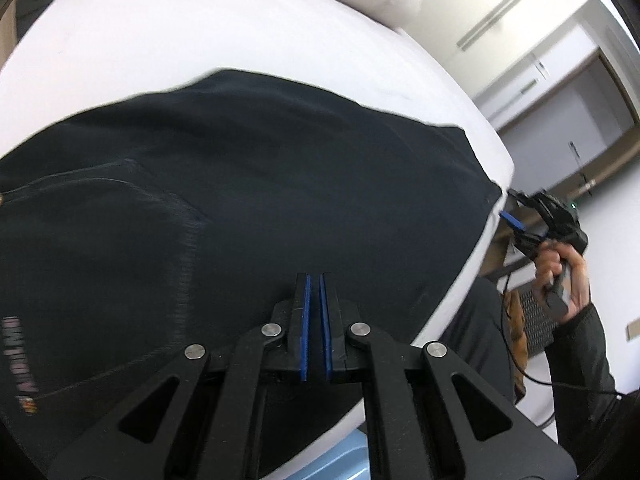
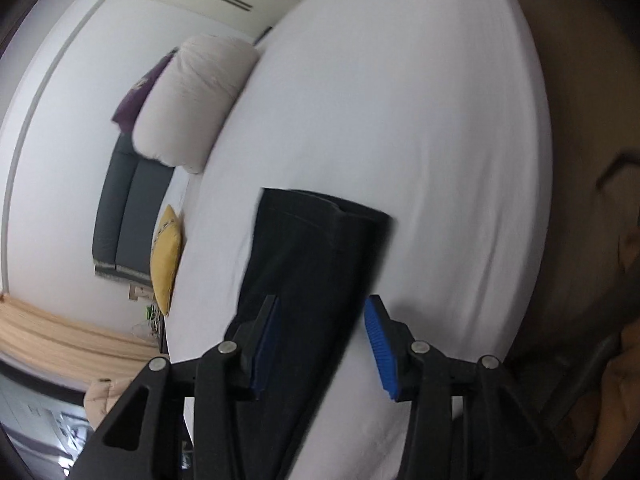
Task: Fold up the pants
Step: 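Grasp the jeans hem with the right gripper and lift it toward the left gripper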
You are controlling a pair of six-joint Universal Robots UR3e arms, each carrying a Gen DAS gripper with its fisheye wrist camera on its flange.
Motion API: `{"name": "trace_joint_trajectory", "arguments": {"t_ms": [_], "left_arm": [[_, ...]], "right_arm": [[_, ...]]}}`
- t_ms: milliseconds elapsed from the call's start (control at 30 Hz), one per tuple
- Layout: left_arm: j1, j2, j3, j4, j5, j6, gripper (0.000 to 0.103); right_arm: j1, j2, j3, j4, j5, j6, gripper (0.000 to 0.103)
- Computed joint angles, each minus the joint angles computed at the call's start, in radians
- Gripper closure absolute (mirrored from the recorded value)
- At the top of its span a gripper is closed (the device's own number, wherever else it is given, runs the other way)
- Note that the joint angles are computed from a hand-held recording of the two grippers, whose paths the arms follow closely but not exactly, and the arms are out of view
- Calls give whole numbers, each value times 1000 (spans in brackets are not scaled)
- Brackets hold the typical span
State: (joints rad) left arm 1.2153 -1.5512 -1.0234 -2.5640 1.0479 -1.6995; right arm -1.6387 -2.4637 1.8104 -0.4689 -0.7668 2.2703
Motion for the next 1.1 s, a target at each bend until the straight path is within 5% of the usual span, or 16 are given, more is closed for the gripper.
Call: {"name": "trace_joint_trajectory", "arguments": {"t_ms": [133, 533, 800, 900, 1100], "left_arm": [[-45, 20, -28, 12, 13, -16, 98], [-110, 35, -70, 36, 9, -50, 98], [-130, 26, -77, 53, 22, -64, 98], [-123, 13, -78, 45, 22, -75, 98], [-107, -20, -47, 13, 22, -79, 98]], "right_arm": [[106, 7, 123, -237, 55, 194, 55], [234, 128, 311, -461, 272, 323, 58], [399, 256, 450, -917, 383, 592, 84], [401, 265, 477, -967, 391, 619, 95], [438, 251, 475, -1100, 352, 687, 97]]}}
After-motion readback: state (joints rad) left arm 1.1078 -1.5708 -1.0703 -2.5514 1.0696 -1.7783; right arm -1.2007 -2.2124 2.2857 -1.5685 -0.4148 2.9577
